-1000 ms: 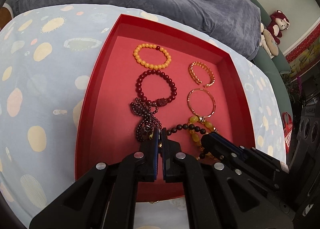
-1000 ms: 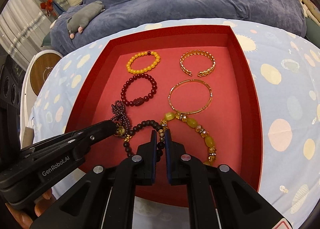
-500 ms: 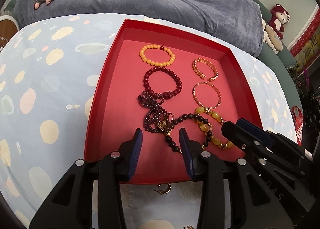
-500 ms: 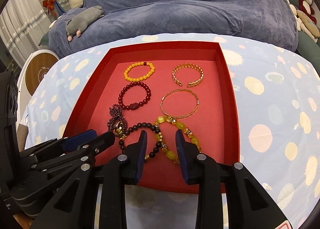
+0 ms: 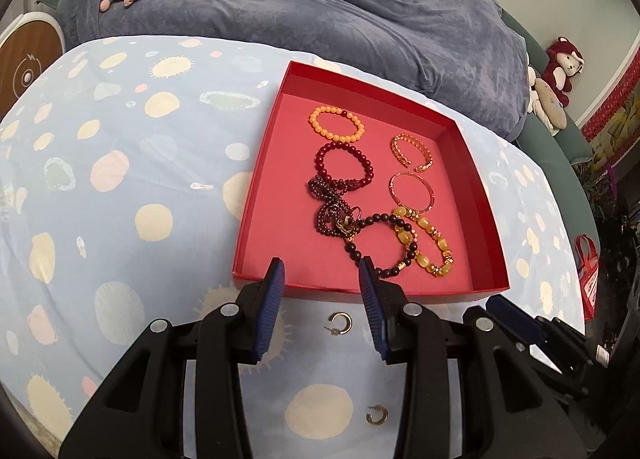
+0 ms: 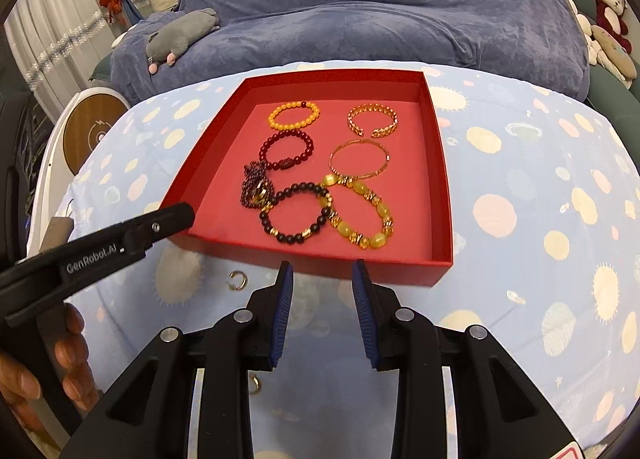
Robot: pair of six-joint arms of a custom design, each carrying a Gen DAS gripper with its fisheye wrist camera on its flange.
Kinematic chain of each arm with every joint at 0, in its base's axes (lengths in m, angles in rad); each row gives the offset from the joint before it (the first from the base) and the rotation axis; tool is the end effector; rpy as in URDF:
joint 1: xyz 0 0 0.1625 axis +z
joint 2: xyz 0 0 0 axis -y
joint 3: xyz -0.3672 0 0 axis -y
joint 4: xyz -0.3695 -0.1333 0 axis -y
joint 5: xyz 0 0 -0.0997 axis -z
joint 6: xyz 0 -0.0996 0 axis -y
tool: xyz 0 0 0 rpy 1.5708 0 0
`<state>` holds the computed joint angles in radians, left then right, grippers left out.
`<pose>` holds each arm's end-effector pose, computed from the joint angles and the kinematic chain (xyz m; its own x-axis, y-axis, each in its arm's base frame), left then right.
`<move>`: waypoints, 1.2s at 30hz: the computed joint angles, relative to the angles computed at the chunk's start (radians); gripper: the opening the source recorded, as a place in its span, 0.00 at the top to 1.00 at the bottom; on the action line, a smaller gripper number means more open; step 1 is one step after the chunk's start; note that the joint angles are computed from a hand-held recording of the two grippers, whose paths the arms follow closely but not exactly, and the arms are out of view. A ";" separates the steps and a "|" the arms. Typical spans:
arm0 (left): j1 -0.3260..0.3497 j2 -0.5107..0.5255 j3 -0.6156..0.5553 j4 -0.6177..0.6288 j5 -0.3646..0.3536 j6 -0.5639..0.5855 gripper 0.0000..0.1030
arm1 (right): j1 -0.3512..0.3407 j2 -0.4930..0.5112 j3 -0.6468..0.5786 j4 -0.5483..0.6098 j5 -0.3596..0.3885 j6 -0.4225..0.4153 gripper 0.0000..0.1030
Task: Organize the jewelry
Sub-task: 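Withdraw both tools toward the gold hoop earrings on the sheet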
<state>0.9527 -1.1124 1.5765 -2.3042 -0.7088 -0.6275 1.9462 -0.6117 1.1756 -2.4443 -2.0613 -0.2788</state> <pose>-0.1811 -0.6152 0.2904 -0.8521 -0.2892 -0.4362 0.0720 0.7608 -0.6450 0.3497 -0.6518 0.1226 -0.7435 -0.4264 0.5152 -0.5761 0.7996 -0.1694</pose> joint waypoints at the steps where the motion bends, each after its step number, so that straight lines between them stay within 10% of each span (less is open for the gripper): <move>1: -0.005 -0.012 0.014 0.001 0.002 -0.012 0.64 | 0.002 -0.013 0.025 -0.005 -0.001 -0.002 0.70; 36: -0.063 -0.166 0.233 0.186 0.048 -0.233 0.64 | 0.026 -0.067 0.262 -0.026 -0.028 -0.017 0.75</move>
